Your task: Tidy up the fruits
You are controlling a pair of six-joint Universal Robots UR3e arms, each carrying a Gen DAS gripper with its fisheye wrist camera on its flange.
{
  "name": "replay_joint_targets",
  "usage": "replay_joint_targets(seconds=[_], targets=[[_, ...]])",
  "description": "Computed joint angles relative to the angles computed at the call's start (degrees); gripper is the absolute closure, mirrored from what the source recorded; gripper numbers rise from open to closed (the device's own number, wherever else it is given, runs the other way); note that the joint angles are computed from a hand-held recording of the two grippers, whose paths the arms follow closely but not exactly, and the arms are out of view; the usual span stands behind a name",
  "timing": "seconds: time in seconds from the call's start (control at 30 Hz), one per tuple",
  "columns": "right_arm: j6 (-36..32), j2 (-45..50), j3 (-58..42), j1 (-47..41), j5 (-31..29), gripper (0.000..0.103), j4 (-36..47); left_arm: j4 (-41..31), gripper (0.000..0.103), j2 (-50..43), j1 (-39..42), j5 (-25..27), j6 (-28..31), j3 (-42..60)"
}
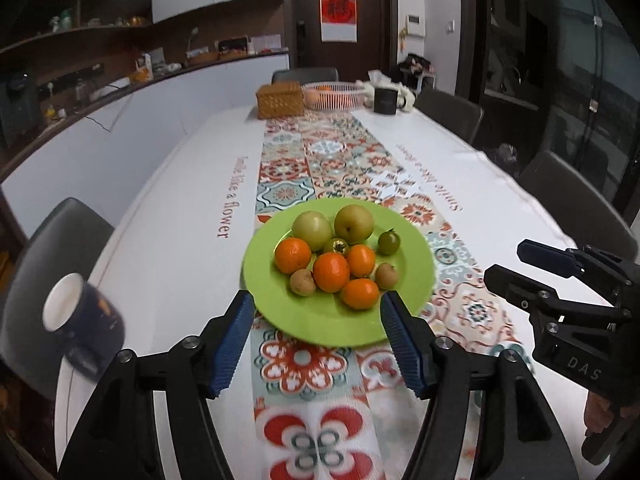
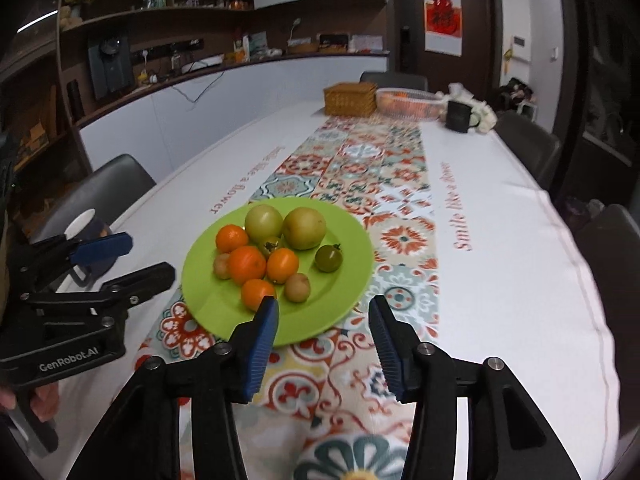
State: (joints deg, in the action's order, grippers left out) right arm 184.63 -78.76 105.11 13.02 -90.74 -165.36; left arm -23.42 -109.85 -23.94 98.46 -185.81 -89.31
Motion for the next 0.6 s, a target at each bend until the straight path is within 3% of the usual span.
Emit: replay_joint_targets(seconds=[0.2,0.37,0.6], targets=[[2.60,-11.02,8.04,2.49,-3.11,0.043,-0.08,2.76,0.027,9.93,-4.26,4.89,-1.97,-9.83],[6.06,-18.63,13.60,7.29,-9.70,0.023,-0.09,4.59,0.018,16.46,-8.46,10.45,-4.36,-16.28],[10.35,-25.84,18.39,13.43,-16.65,0.016,1.83,5.56,0.011,21.87,-13.70,16.12,-7.22,-22.42]])
